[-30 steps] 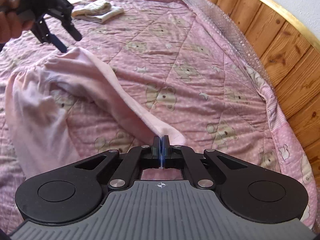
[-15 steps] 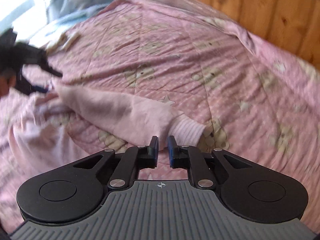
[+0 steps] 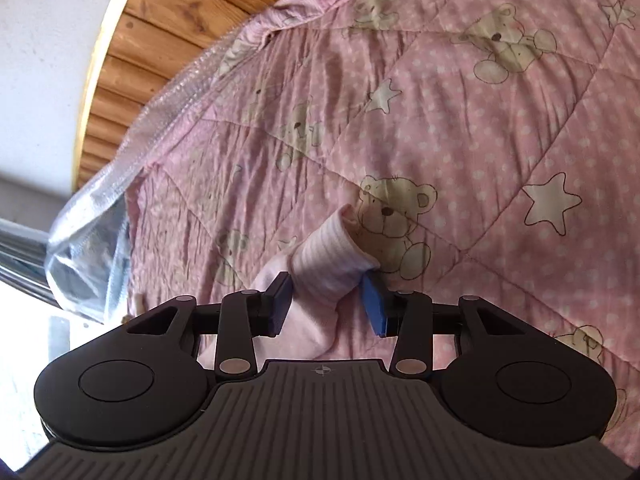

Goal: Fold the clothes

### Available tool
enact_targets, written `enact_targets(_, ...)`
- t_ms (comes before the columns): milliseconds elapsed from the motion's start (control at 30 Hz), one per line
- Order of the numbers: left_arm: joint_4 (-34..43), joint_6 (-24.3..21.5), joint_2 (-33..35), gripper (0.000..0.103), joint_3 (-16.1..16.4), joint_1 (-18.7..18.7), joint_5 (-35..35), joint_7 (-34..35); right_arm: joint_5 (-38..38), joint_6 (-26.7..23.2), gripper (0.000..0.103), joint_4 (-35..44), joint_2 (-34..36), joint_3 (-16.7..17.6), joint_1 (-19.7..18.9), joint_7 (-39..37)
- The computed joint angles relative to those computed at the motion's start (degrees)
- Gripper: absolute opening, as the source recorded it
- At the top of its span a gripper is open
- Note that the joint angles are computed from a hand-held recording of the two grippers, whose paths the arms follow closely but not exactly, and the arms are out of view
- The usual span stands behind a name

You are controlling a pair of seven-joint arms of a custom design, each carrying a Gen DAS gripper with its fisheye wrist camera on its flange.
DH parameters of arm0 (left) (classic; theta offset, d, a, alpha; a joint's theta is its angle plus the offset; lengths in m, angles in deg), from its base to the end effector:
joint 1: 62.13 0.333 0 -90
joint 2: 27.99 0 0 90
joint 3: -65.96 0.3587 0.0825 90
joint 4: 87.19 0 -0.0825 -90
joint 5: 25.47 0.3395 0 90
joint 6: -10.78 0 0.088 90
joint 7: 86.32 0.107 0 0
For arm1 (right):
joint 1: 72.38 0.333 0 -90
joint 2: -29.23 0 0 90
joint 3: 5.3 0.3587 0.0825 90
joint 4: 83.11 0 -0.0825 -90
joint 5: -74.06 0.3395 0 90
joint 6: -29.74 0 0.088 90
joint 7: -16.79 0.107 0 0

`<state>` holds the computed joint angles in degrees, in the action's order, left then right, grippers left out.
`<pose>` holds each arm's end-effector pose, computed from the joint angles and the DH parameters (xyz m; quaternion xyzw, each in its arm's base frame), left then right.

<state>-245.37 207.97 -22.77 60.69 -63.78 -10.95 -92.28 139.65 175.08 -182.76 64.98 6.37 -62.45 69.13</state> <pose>0.4134 -0.0792 0.3403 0.9480 -0.1329 0.2867 0.0369 0.6382 0.2179 0.3028 -0.6630 0.6329 0.1901 0.3518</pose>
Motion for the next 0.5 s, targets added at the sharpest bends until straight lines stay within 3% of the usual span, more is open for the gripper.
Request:
enact_targets(33, 0.1, -0.8, -0.6, 0.002, 0.8, -1.6, -1.9, 2.6, 0.5, -0.1, 0.013, -0.2, -0.2, 0.3, -0.2, -0.6)
enact_targets(133, -0.6, -1.2, -2.3, 0.001, 2.3, -6.4, -11.3, 11.0, 3.2, 0.0, 0.013, -1.6, -1.8, 1.2, -0.8, -3.4)
enact_targets(233, -1.7, -0.2, -3.6, 0.001, 0.9, -7.5, -18.2, 15.8, 5.7, -1.3, 0.013, -3.4, -3.3, 1.2, -1.2, -5.0)
enact_targets(300, -2.0, -0.3, -4.4, 0.001, -0.4, -7.0, -20.0, 17.3, 6.8, -1.9, 0.024, -4.4, -3.6, 0.8, -0.9, -4.3)
enact_targets(367, -2.1, -0.8, -5.1, 0.001, -1.6, -6.4, -21.4, 18.9, 7.5, -2.5, 0.046, -5.2, -3.6, 0.3, -0.6, -3.0)
enact_targets(433, -1.9, -0.9, -5.2, 0.001, -2.4, -5.5, -21.0, 19.3, 7.9, -1.8, 0.048, -5.6, -3.4, 0.0, 0.2, -2.8)
enact_targets(500, -1.7, -1.2, -5.2, 0.001, -2.9, -5.0, -20.6, 19.8, 8.7, 0.2, 0.038, -6.1, -3.5, 0.0, 1.0, -4.1)
